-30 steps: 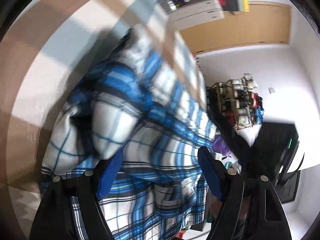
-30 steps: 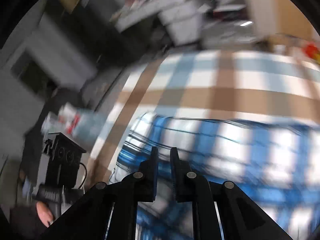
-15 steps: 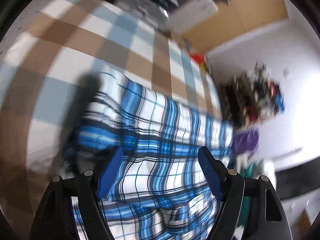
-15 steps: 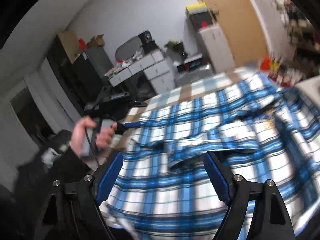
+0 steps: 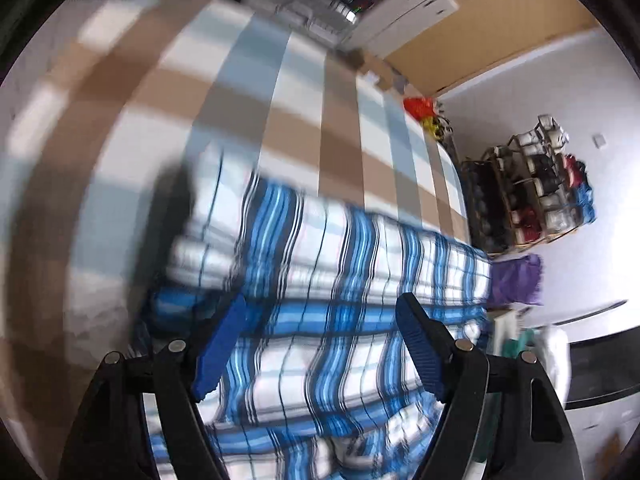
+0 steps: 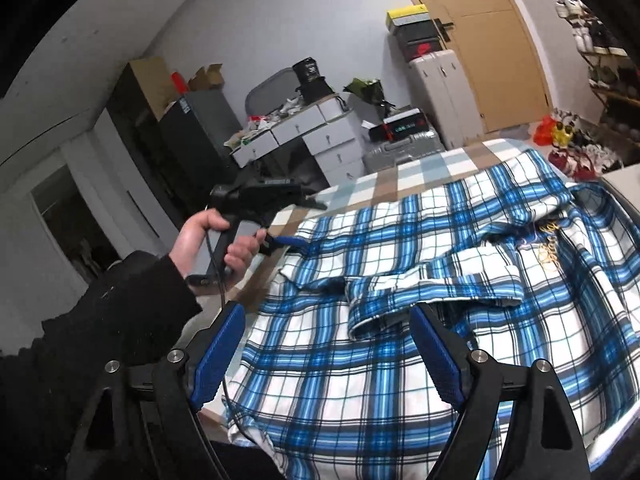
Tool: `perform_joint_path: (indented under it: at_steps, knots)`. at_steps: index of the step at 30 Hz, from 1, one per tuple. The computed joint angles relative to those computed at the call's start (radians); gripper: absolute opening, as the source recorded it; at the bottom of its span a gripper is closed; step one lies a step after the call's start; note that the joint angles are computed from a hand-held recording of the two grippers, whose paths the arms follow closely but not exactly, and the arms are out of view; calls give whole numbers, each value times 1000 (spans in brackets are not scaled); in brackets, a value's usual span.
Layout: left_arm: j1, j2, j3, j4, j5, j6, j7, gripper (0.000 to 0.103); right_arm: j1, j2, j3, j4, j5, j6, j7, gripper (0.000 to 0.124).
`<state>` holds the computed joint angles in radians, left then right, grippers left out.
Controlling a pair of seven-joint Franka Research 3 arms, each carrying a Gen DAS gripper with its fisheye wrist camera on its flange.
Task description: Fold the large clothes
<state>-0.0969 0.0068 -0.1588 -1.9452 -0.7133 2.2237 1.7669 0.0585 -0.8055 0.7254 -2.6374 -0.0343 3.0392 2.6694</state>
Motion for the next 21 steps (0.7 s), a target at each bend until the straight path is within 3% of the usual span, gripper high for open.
perform_joint_path:
  at_steps: [4, 5, 6, 9, 14, 15, 17, 19, 21]
  knots:
    - [-11, 90, -18, 48, 130, -37, -94, 73, 9, -4, -4, -8, 5, 25, -5, 86]
    - [-7, 97, -23, 41, 131, -33, -87, 73, 10, -8, -4, -11, 6, 25, -8, 86]
    - [-7, 78, -30, 12, 127, 23, -63, 75, 8, -15, -3, -13, 6, 21, -10, 86]
    - [-25, 78, -41, 17, 231, 29, -111, 76, 3, -28, -4, -18, 14, 1, -1, 86]
    - [-41, 95, -49, 51, 346, 1, -165, 77, 34, -11, -110, -12, 5, -52, -61, 86]
    - [-41, 97, -50, 53, 350, 0, -169, 77, 37, -6, -156, 2, -8, -85, -102, 87]
    - [-38, 93, -50, 47, 348, 4, -182, 77, -13, 23, -209, 52, -60, -156, -187, 102]
    - [-33, 81, -47, 32, 341, 8, -184, 77, -86, 106, -231, 144, -127, -287, -261, 103]
    - [-35, 57, -47, 6, 356, 13, -179, 77, -113, 255, -278, 252, -153, -397, -367, 102]
